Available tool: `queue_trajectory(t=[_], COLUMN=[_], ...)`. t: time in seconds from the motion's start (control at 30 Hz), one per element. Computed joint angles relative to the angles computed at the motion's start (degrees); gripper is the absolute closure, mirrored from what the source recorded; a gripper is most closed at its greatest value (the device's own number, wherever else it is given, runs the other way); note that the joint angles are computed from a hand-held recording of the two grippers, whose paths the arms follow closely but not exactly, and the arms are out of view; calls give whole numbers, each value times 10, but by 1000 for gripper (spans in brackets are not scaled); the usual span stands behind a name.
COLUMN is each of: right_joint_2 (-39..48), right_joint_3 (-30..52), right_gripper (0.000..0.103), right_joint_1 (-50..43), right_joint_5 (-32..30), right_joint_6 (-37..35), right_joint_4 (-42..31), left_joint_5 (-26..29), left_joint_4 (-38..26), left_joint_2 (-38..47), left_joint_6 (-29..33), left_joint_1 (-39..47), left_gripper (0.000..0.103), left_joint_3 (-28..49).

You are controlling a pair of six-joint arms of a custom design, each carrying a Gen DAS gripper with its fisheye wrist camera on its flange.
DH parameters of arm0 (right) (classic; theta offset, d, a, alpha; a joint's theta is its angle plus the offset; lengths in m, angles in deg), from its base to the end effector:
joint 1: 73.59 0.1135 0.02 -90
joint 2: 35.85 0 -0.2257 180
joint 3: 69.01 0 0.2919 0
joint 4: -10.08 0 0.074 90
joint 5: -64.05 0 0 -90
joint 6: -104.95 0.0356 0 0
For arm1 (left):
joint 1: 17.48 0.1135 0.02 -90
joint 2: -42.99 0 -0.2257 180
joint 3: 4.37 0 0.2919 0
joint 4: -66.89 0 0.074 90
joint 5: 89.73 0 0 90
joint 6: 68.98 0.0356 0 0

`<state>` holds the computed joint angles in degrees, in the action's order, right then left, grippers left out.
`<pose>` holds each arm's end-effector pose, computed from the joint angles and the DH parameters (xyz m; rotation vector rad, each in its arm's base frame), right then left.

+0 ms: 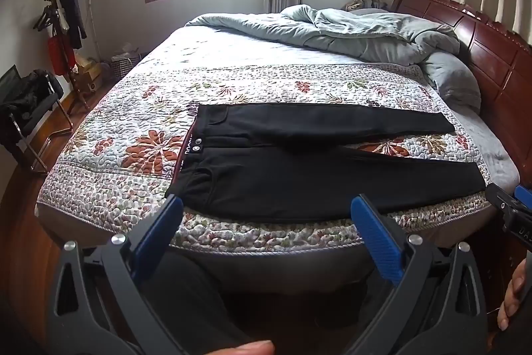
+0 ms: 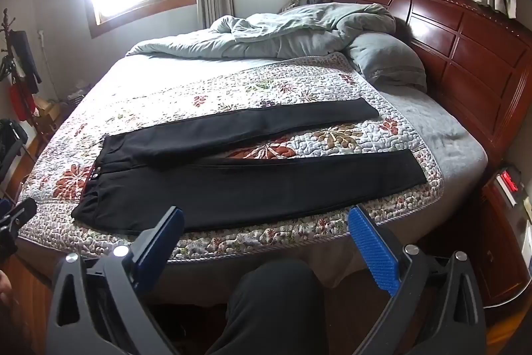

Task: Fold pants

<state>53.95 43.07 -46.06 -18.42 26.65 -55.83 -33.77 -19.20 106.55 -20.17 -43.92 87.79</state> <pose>0.3289 0.1662 0.3745 -0.2559 2.3178 0.1906 0.2161 -0.0852 0.3680 -0.5087 2.2992 0.2159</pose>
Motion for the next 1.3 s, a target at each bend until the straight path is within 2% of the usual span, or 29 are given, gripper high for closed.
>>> queue_trajectory(t=[1.3], right_joint_2=[9], right_joint_3=[12], right_gripper=[4], right_joint_1=[7], right_joint_5=[4], right_joint_6=[6], right_joint_4=[-8], left_joint_5=[4], left_joint_4=[4], left_joint_2=[-5], left_joint_6=[3], left_joint_1=[5], left_gripper=[3], left_joint_3=[-7])
